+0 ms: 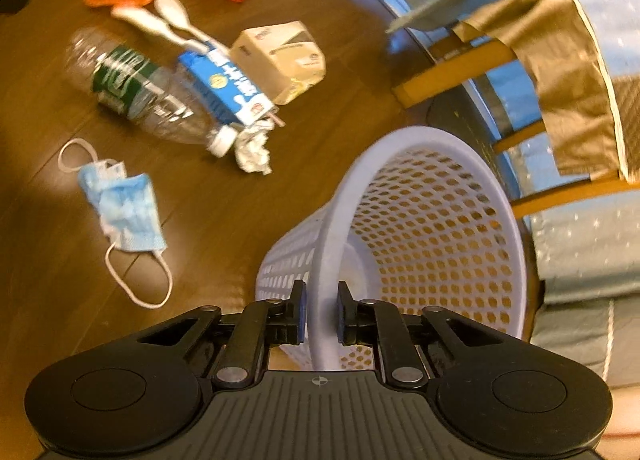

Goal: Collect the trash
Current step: 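Grasp the wastebasket rim with the right tool and lift it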

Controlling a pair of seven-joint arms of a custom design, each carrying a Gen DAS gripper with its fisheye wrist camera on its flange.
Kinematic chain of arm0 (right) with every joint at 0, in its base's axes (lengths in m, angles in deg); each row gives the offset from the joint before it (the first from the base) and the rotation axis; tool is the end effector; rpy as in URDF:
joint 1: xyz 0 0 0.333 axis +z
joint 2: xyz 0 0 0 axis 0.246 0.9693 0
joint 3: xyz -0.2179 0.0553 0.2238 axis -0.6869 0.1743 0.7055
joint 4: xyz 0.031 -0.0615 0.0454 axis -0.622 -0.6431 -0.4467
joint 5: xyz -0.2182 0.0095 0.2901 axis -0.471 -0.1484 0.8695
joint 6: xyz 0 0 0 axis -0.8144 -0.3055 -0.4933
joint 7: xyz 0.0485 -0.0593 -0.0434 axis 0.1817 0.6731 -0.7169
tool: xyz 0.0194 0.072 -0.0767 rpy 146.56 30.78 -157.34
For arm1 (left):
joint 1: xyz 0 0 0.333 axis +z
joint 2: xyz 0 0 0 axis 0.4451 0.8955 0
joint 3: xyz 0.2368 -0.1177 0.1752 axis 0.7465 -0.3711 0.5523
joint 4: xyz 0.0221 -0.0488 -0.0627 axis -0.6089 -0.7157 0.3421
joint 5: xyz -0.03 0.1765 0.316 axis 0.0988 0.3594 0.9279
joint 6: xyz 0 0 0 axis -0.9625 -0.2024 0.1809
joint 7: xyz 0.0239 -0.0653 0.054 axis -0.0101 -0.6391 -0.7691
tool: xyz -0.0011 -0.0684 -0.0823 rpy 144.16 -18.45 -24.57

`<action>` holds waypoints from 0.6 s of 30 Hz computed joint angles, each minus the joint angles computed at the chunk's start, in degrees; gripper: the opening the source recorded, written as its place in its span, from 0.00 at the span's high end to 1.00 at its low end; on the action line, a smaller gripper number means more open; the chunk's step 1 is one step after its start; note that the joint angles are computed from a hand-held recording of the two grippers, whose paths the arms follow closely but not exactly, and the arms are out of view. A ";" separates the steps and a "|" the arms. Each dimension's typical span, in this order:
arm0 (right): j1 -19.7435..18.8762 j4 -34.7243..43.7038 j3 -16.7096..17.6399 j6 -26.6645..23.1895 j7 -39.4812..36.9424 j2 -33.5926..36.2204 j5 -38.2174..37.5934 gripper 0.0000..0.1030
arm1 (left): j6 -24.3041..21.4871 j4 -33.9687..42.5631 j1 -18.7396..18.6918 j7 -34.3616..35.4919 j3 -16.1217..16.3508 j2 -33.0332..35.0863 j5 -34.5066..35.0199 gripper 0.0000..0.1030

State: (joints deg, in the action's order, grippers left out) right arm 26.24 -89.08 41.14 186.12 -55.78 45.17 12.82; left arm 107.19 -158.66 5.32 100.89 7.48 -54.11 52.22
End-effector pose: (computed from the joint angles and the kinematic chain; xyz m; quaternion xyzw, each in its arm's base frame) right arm 0.5562 0.1433 0.5516 -0.9431 0.0918 -0.3131 0.0644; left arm 0.4695 -0.3495 0.6291 -0.6165 0.7399 -0.2226 0.1517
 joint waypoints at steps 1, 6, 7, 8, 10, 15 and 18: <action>0.06 -0.80 0.04 0.07 0.63 -0.43 -0.36 0.90 | 0.04 -0.14 0.03 0.37 -0.01 0.01 -0.14 0.01; -0.14 -5.20 0.59 2.43 0.89 -2.58 -1.45 0.90 | 0.65 -1.14 0.03 1.05 -0.09 -0.16 -0.73 0.01; -0.20 -5.63 0.73 2.20 0.67 -2.87 -1.15 0.90 | 0.68 -1.34 0.01 1.28 -0.12 -0.18 -0.70 0.01; -0.28 -6.15 0.84 2.48 0.39 -3.10 -1.02 0.90 | 0.84 -1.63 -0.01 1.54 -0.14 -0.23 -0.70 0.01; -0.57 -7.77 1.04 4.72 -0.17 -3.64 -1.88 0.90 | 0.95 -2.02 -0.06 2.15 -0.19 -0.17 -0.83 0.01; -1.43 -8.99 1.19 7.66 -0.90 -3.54 -2.40 0.91 | 1.88 -3.16 -0.12 4.17 -0.29 0.31 -1.60 0.02; -1.54 -8.44 1.20 6.25 -1.09 -3.38 -1.52 0.91 | 2.81 -3.59 -0.22 6.10 -0.47 1.38 -1.82 0.05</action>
